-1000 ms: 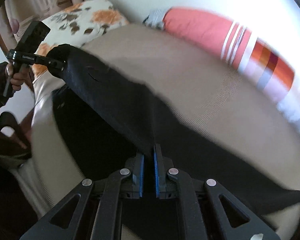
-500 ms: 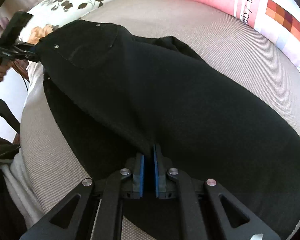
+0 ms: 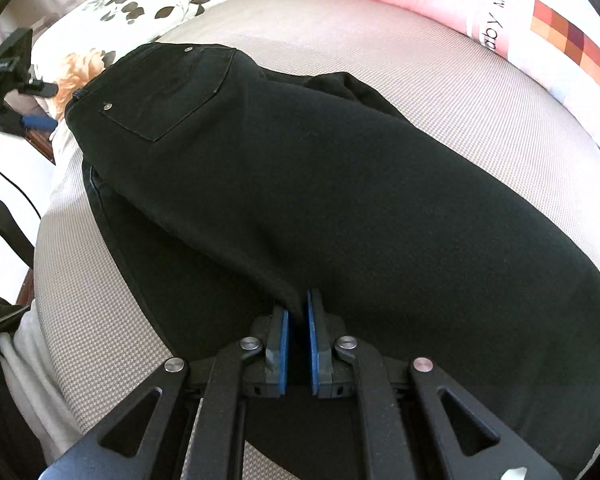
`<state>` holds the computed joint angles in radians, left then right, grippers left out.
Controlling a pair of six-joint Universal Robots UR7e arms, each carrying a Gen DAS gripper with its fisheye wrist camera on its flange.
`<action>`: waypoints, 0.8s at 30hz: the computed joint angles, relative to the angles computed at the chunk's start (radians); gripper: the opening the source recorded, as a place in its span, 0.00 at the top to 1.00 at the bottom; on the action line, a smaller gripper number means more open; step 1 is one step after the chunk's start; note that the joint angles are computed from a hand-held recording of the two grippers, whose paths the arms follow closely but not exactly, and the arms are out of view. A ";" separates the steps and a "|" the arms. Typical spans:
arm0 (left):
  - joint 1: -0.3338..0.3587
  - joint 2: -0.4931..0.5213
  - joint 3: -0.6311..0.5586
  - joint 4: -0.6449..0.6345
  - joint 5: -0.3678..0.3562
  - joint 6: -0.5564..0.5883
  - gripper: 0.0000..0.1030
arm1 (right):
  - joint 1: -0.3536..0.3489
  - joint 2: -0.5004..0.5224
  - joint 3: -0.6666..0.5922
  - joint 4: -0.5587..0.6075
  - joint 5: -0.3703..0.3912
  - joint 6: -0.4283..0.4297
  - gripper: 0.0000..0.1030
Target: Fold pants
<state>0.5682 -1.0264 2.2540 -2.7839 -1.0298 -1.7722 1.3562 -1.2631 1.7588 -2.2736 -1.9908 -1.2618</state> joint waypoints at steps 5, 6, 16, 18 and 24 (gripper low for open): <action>0.032 0.065 -0.008 -0.094 0.033 -0.035 0.37 | -0.005 -0.006 0.005 -0.007 0.015 -0.002 0.93; 0.038 0.074 -0.008 -0.103 0.041 -0.041 0.39 | -0.008 -0.007 0.005 -0.005 0.020 0.000 0.93; 0.050 0.055 -0.132 -0.092 0.163 0.300 0.84 | -0.002 -0.070 -0.018 0.049 0.129 0.064 0.93; 0.051 0.045 -0.155 -0.093 0.173 0.438 0.84 | 0.003 -0.094 -0.013 0.055 0.154 0.059 0.93; 0.098 0.010 -0.123 0.091 0.043 0.457 0.84 | -0.016 -0.105 0.017 0.097 0.123 0.041 0.93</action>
